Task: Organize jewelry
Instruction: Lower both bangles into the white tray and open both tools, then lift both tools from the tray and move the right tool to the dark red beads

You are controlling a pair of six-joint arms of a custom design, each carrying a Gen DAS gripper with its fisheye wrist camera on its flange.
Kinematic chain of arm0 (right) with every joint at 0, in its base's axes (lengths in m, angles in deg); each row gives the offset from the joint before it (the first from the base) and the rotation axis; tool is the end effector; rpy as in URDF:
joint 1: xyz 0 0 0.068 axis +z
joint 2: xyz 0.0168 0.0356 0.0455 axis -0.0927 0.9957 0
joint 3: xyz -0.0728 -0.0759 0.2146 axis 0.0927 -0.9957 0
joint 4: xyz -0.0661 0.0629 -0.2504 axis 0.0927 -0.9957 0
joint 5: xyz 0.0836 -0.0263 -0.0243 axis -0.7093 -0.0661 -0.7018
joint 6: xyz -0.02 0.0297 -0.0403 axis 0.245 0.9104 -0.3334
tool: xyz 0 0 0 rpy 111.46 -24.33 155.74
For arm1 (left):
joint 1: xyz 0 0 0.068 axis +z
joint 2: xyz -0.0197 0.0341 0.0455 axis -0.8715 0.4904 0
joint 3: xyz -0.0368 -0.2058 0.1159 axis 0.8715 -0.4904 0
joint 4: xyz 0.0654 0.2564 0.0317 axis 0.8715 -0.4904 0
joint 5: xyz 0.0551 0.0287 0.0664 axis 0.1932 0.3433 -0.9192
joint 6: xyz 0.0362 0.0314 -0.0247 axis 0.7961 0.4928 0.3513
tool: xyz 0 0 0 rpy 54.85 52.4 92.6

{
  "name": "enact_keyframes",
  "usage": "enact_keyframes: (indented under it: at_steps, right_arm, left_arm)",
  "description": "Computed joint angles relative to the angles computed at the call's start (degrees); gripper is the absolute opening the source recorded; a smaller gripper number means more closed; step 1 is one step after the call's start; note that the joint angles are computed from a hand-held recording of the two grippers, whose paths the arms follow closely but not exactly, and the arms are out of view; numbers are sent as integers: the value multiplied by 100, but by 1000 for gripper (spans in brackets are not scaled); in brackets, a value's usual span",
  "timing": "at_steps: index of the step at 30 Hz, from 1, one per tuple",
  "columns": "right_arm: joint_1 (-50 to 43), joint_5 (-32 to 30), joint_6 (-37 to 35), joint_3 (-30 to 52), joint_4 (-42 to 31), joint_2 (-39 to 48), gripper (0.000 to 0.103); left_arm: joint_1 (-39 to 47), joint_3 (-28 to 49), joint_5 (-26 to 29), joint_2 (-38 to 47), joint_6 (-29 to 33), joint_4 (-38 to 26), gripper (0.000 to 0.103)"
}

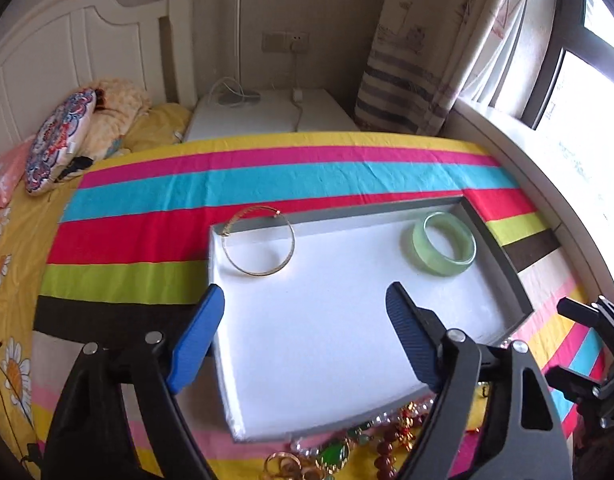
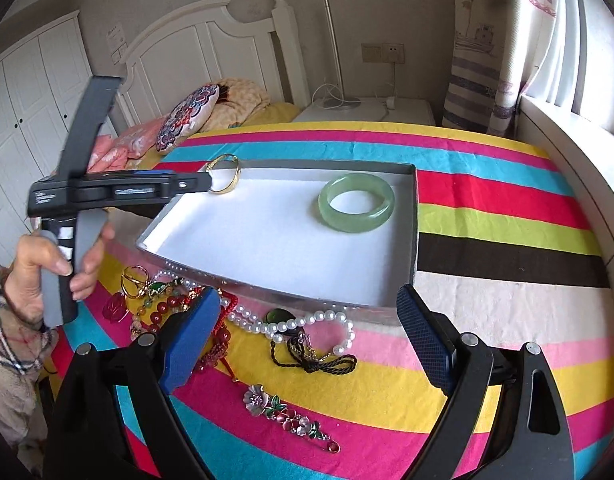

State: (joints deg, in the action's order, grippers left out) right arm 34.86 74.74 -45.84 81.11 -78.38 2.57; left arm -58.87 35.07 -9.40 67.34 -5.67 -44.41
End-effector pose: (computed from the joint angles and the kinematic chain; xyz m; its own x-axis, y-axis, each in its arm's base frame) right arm 0.2039 0.1618 0.1457 -0.7202 -0.0051 -0.6938 -0.1950 0.9612 0.1953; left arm 0.3484 -0.0002 0.1440 -0.7338 0.2334 -0.6380 0.3594 0.9303 -0.0730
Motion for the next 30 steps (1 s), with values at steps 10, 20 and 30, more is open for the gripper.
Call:
enact_keyframes:
  at_steps: [10, 20, 30]
  right_arm:
    - [-247, -371, 76, -203, 454, 215, 86]
    - [-32, -226, 150, -212, 396, 29, 86]
    - [1166, 779, 167, -353, 272, -152, 86]
  left_arm:
    - [-411, 2997, -274, 2668, -69, -1644, 87]
    - [-194, 1811, -455, 1636, 357, -1150, 87]
    - [786, -2116, 50, -2647, 577, 956, 101]
